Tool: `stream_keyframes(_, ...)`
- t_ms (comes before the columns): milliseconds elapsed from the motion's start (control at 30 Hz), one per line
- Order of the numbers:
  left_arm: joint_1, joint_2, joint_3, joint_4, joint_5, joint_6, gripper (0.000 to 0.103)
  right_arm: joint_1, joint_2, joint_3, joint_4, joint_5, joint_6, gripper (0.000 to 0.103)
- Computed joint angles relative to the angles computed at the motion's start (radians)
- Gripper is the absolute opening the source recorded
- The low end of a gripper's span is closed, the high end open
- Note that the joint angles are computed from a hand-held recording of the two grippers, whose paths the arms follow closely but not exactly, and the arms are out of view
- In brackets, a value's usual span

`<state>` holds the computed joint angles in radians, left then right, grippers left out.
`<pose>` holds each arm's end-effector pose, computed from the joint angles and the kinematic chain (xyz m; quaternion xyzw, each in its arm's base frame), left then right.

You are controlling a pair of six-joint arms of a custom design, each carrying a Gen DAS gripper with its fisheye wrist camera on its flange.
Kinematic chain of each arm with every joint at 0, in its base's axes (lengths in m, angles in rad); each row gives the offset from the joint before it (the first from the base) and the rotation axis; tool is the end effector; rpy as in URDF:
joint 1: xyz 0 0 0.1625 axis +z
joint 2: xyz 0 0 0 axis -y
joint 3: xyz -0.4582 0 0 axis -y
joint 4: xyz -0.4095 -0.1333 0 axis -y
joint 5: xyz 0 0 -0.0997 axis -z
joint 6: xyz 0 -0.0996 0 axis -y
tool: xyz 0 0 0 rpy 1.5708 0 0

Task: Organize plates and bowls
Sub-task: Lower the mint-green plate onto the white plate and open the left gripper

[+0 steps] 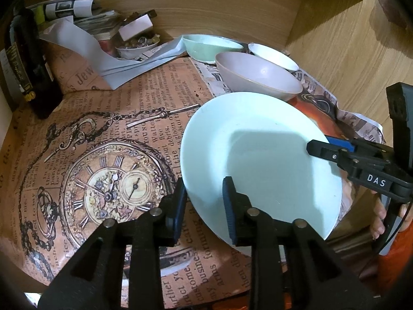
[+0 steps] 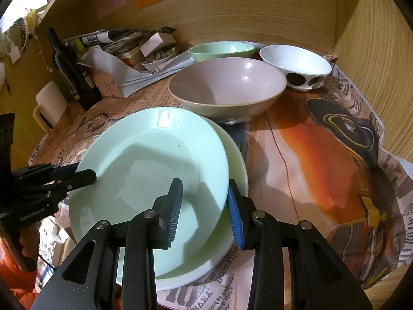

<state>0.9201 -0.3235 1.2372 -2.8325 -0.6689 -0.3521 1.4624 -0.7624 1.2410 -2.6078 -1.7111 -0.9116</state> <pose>-0.3160 -0.7641 -0.0401 0.0572 0.8878 -0.3430 0.3015 0.0287 -0.8397 0.2596 0.3571 -0.8902 0.2070 0.1930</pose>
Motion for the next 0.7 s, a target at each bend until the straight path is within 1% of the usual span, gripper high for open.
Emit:
stream_keyframes(300, 0.005, -0.016, 0.019, -0.018, -0.035, 0.003, 0.027, 0.003, -0.002, 0.013, -0.025, -0.007, -0.010, 0.031)
stream_keyframes(400, 0.004, -0.026, 0.034, -0.041, -0.046, 0.008, 0.027, 0.002, -0.003, 0.013, -0.027, -0.006, -0.007, 0.029)
stream_keyframes(600, -0.013, -0.047, 0.074, -0.115, -0.021, 0.052, 0.027, 0.001, -0.004, 0.009, -0.026, -0.006, 0.000, 0.029)
stream_keyframes(700, -0.019, -0.053, 0.082, -0.136, 0.003, 0.068, 0.027, 0.002, -0.011, 0.029, -0.099, -0.002, -0.023, 0.031)
